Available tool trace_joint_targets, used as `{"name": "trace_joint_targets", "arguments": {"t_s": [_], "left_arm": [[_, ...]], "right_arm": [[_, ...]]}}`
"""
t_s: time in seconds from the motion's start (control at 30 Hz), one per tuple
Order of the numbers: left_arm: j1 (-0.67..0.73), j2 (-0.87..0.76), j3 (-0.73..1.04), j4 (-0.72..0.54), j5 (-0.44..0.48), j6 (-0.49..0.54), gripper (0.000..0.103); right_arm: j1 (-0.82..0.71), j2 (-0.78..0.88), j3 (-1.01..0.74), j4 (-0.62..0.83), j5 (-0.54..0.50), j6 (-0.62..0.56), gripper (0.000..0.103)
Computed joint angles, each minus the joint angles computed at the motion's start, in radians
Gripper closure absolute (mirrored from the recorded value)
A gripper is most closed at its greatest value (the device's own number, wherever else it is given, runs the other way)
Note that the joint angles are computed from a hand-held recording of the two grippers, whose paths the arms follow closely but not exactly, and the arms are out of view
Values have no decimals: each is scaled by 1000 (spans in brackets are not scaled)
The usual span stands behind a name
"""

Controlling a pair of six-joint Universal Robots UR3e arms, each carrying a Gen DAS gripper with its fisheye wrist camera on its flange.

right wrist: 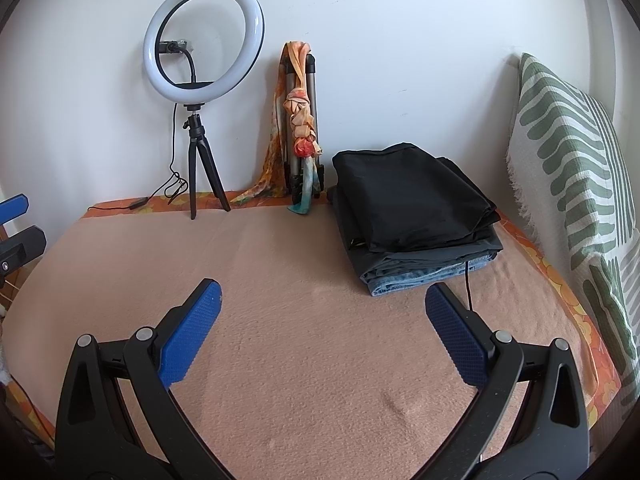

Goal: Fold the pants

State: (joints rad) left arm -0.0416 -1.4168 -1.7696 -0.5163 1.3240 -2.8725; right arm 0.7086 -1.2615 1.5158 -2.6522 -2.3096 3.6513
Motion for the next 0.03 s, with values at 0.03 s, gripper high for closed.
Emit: {"name": "trace_joint_targets", "arguments": {"t_s": [0.03], "left_arm": [[9,2,0,-8,-6,6,0]], "right_arm": [[-3,2,-2,-1,7,1,0]]}}
